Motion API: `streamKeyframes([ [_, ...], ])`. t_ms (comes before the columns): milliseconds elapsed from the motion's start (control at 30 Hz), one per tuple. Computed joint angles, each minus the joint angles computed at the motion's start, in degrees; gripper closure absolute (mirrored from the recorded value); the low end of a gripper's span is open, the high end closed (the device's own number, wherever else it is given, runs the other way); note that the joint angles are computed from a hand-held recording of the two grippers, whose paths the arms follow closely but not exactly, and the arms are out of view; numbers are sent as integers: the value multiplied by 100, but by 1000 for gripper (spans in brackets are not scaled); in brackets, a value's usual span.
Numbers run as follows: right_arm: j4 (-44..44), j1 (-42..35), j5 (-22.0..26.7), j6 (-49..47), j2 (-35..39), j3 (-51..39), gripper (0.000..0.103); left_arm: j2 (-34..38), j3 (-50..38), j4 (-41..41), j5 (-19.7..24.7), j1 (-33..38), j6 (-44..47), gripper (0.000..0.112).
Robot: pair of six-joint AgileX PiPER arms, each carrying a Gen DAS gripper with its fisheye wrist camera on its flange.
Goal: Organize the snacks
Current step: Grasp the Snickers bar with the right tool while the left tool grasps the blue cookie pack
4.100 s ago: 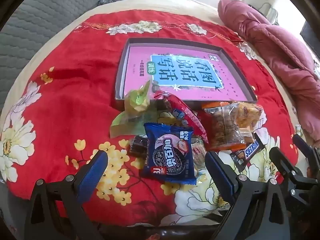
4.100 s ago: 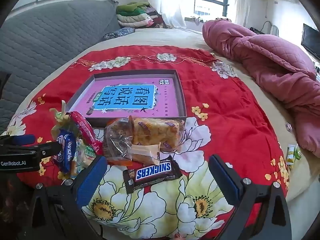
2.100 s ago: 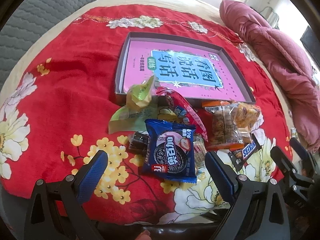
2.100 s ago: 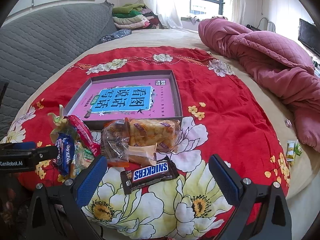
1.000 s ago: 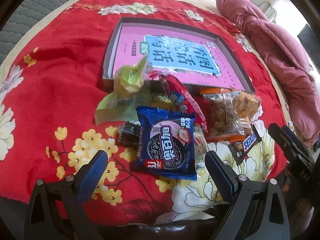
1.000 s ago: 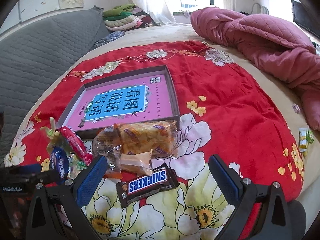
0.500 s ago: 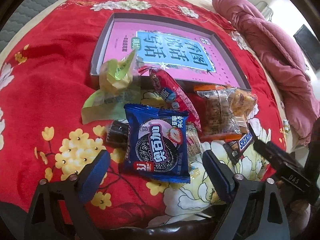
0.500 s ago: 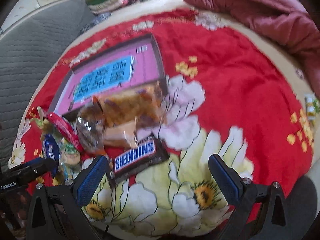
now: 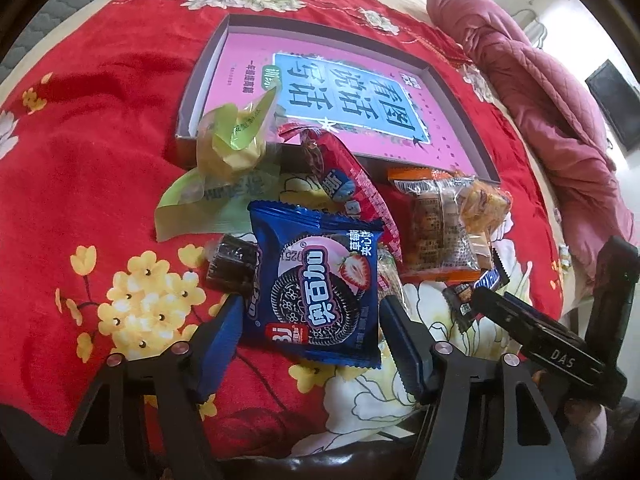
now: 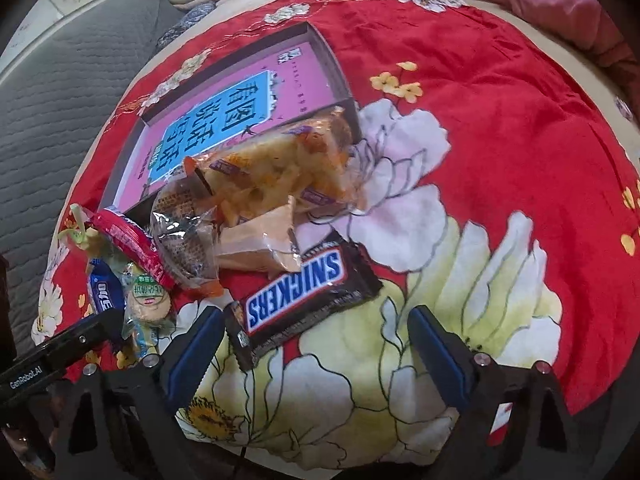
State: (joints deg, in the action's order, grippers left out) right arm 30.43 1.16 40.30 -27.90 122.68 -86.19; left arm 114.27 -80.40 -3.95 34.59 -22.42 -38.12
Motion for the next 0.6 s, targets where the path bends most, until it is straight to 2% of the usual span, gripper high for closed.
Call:
streamKeyframes([
  [67,-68,59,-58,26,13,-19,11,-9,29,-86,-51,32,63,48],
  [467,-630,378,-534,22,85,-83,35,10,60,-371,-153,98,249,48],
  [600,-456,322,-526,-211,19,-11,43,-12,140,-518,-200,153,320,48],
])
